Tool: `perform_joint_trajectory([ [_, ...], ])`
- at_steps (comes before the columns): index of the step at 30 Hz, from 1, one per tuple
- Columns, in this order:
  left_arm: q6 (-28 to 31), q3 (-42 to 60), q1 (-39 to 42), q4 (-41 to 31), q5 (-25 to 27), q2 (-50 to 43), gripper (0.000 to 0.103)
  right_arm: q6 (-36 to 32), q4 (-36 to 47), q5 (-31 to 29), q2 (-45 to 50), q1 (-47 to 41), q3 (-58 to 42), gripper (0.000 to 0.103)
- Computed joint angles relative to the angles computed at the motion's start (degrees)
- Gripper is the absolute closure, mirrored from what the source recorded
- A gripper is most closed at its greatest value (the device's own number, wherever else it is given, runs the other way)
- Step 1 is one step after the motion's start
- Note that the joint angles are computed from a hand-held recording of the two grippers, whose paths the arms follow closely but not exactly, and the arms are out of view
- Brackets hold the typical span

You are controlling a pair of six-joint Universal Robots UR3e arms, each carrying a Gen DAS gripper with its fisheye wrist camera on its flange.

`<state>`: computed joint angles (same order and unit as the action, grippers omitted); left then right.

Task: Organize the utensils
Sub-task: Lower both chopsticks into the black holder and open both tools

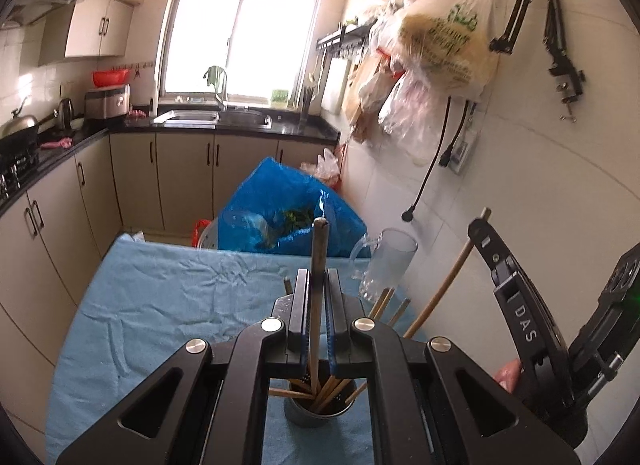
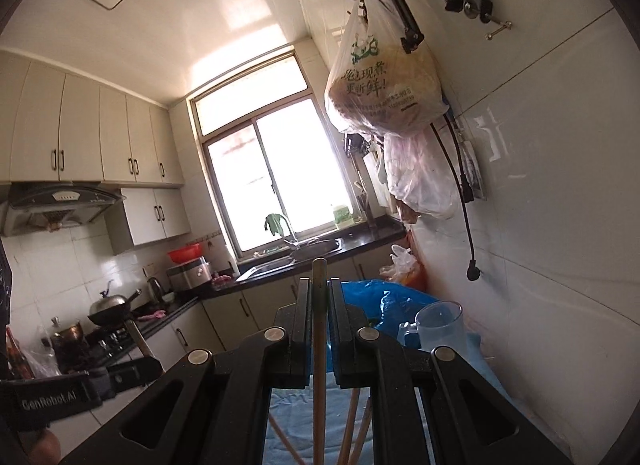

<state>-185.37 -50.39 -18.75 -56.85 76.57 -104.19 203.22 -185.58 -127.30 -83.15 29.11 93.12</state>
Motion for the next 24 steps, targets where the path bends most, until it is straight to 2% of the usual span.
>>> perform_joint_trajectory([
  [10, 0.62, -6.24, 0.77, 1.89, -0.64, 0.08, 0.097, 2.44, 0.89, 3.32, 2.12, -2.68, 3.82, 0.095],
  [16, 0.40, -8.01, 1.49, 1.46, -1.25, 1.51, 0.097, 5.09, 3.70, 8.66, -1.25, -4.73, 7.25, 0.092],
  [20, 0.11, -9.58, 1.70, 1.80, -1.06, 3.30, 0.097, 5.05, 4.28, 8.33, -2.40, -4.24, 7.78, 0.092],
  [24, 0.10, -12.24, 2.41, 2.11, -1.42, 5.91, 0.097, 5.86, 4.61, 8.33, -4.85, -3.76, 9.48, 0.087],
])
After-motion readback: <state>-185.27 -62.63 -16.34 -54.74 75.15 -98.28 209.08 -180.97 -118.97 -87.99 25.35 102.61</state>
